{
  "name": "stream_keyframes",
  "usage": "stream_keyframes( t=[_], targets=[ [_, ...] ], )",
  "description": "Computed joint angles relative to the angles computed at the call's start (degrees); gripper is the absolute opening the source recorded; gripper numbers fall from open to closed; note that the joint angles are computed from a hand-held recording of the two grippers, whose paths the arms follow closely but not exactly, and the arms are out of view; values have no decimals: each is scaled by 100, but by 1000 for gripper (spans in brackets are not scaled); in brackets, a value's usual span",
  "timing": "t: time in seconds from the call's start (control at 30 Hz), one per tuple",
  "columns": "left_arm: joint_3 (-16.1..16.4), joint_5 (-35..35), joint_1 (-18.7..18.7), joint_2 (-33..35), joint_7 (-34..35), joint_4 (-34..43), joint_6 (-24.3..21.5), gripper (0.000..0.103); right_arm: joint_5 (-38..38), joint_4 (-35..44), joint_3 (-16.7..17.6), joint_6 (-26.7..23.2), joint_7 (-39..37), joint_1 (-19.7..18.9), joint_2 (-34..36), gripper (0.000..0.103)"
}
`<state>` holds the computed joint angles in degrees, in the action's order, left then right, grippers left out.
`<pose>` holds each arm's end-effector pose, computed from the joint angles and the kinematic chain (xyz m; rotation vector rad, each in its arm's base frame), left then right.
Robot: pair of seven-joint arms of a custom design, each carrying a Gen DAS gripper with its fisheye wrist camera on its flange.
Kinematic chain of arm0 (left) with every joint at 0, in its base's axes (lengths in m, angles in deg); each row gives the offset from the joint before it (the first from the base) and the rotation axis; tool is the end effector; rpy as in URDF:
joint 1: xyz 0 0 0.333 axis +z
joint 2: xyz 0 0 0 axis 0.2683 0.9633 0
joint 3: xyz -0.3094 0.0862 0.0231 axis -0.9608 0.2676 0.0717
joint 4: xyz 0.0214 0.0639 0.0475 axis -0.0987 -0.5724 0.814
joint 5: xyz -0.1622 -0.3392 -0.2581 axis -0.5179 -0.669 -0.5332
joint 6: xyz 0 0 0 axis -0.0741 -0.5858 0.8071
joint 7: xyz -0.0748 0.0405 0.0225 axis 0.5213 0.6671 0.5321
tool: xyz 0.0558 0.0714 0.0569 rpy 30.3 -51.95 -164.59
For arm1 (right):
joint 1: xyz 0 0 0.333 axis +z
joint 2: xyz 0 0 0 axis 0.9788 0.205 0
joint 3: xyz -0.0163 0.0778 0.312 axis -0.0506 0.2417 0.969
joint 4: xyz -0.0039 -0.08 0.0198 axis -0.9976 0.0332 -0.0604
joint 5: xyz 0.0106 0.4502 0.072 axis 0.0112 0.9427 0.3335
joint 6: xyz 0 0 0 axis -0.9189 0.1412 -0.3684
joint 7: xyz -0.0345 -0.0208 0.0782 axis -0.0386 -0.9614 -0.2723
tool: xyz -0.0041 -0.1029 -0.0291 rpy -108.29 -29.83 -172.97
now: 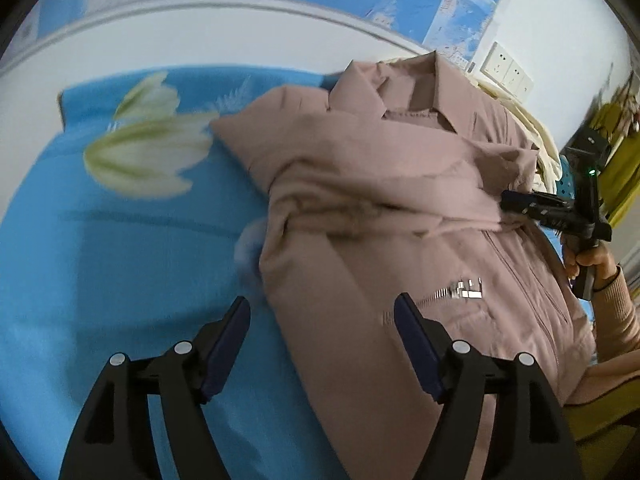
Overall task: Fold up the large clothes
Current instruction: 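Smooth the folded jacket with both grippers and release it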
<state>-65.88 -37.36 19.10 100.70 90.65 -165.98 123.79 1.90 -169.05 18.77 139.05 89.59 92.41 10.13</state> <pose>0.7236 -0.1096 0.5058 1.2190 -2.6697 1.1024 0.6085 0.2108 0.5596 -1.7268 1.9282 -0.5716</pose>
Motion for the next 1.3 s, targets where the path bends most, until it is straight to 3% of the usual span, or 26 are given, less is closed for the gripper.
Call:
stream_keyframes(
  t=[0.07,0.17,0.27,0.47,0.6,0.67,0.87,1.03,1.17,1.23,1.3],
  targets=[
    [23,-60,68,-116,62,-154,-158,72,-192,-233,30,141,198,-16,-283,57],
    [74,-156,125,-241,133,-311,-469,72,-50,-767,69,351,467,-86,-904,64],
    [124,-276,132,-380,222,-516,-541,73,452,-1458,60,495,670,-102,-1600,75],
    [224,-478,163,-561,322,-694,-1059,80,1374,-2541,105,506,1033,-28,-2542,81],
    [310,-602,155,-809,494,-979,-1303,88,1948,-3116,89,681,1083,175,-3029,81],
    [365,-667,152,-910,504,-1092,-1481,88,2277,-3376,8,994,991,398,-3180,81],
    [513,-944,175,-1069,618,-1299,-2189,96,2901,-3605,-214,1450,444,942,-3240,82],
    [535,-1195,128,-1142,540,-1447,-2329,96,3362,-3716,-316,1810,22,1269,-3237,82],
    [496,-1251,27,-1132,377,-1456,-2222,96,3695,-3746,-487,2084,-318,1566,-3155,68],
    [475,-1293,-27,-1185,272,-1537,-1996,86,3680,-3672,-401,2067,-378,1504,-3053,57],
    [452,-1079,-106,-1198,8,-1562,-1690,36,3777,-3658,-439,2107,-466,1569,-3002,34]
  ],
)
